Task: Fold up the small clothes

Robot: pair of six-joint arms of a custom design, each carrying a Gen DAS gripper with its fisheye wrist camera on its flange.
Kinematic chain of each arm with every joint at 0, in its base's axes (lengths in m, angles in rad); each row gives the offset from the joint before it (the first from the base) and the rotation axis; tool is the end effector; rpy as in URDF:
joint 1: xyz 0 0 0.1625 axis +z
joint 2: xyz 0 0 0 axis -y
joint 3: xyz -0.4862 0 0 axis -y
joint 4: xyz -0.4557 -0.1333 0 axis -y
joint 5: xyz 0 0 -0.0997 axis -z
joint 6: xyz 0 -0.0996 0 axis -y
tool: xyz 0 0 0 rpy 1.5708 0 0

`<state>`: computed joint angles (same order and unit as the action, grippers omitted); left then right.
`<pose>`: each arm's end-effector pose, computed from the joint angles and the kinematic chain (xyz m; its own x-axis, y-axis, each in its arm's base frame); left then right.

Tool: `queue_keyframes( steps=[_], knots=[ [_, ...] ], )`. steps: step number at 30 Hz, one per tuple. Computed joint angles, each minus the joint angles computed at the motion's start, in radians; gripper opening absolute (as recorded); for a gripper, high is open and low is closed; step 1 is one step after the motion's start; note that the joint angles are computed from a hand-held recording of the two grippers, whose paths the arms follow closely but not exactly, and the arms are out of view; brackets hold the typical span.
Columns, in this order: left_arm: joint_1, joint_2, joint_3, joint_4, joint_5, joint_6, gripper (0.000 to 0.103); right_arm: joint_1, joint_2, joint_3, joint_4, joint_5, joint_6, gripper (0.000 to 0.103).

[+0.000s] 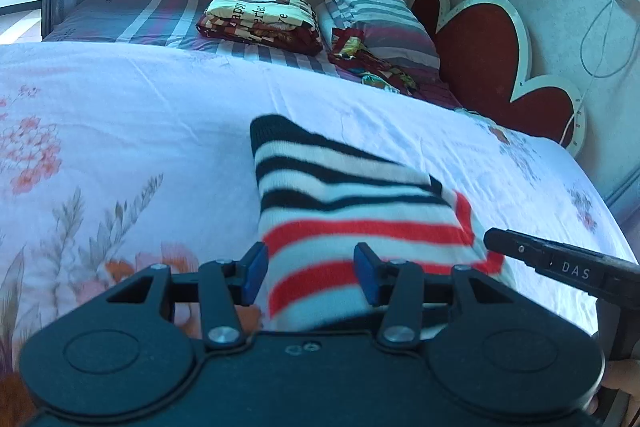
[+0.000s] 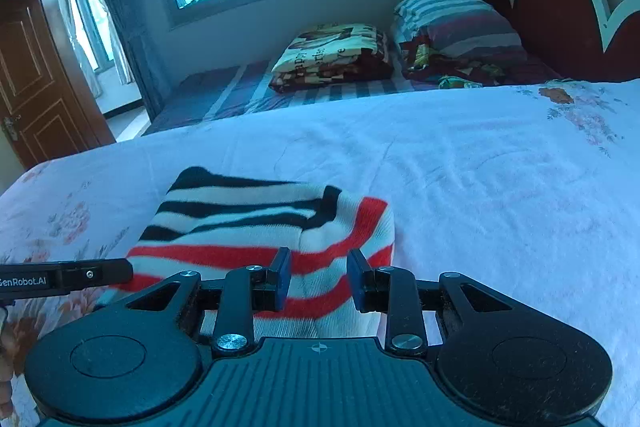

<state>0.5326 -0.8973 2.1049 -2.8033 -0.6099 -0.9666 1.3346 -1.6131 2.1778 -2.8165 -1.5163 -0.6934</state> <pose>-0.3787 -0.4727 0.0620 -0.8840 -0.1433 -0.4450 0.2354 0.6859 -0.6885 0.0168 -0.5229 0.3899 -0.8690 -0.3287 0.3698 -0.4858 0.7090 -0.5112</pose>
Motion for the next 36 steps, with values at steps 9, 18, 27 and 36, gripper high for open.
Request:
queue_keyframes(
  steps=[9,18,27,36],
  knots=[
    [-0.017,0.029,0.033,-0.041,0.017,-0.035,0.051,-0.033,-0.03,0.087,-0.08,-0.041,-0.056,0.03],
    [-0.016,0.032,0.024,-0.012,0.02,-0.015,0.052,0.006,-0.009,0.1,-0.138,-0.141,0.002,0.039],
    [-0.028,0.018,0.02,0.044,0.033,0.005,0.056,0.043,-0.117,0.116,-0.08,-0.209,0.074,0.056],
    [-0.118,-0.035,0.112,0.059,-0.012,-0.14,0.059,-0.011,-0.243,0.178,0.027,-0.043,-0.028,0.051]
  ],
)
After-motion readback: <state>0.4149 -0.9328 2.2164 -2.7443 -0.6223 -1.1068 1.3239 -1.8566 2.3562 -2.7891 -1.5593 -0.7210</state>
